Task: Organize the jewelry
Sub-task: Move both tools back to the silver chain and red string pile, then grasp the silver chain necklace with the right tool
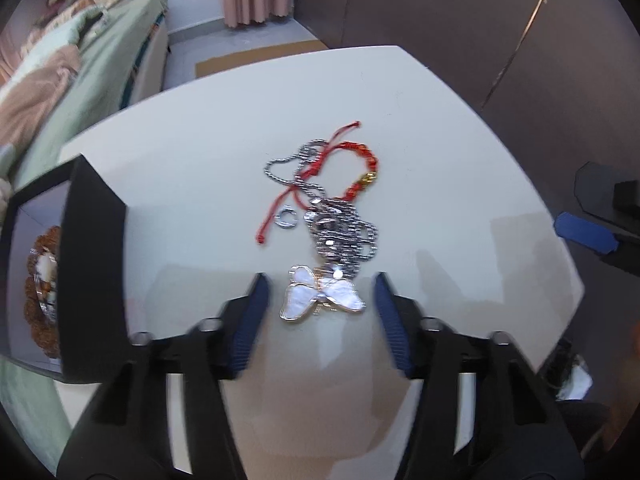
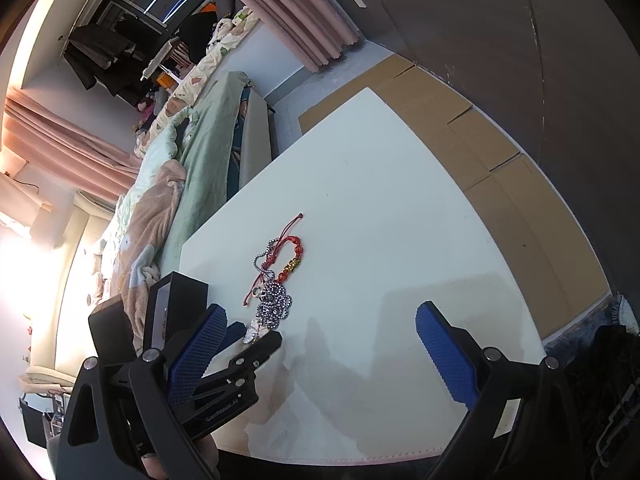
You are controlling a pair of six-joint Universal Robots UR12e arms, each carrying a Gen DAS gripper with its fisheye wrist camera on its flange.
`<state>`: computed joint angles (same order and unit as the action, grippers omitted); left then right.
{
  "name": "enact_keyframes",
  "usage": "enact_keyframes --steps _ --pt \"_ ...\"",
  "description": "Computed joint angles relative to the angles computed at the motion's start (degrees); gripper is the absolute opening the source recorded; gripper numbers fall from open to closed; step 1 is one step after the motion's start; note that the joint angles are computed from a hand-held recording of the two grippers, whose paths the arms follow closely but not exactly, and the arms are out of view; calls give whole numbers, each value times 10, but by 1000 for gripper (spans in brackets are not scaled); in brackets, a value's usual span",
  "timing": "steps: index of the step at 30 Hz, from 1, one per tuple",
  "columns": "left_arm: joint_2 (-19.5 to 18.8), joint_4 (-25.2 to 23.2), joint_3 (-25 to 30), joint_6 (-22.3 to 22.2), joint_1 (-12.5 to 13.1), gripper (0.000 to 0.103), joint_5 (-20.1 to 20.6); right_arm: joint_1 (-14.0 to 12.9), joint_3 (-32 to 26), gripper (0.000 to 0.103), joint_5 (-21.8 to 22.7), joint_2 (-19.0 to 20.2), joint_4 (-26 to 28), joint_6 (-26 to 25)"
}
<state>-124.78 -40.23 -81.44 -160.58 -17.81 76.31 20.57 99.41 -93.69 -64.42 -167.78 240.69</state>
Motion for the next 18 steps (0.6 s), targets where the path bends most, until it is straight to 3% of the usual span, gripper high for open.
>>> enact_keyframes --steps 3,18 --pt "-4 -34 15 -10 8 41 -33 0 -5 91 4 3 8 -4" --pt "22 -19 2 -32 49 39 -107 11 -55 74 8 32 67 -61"
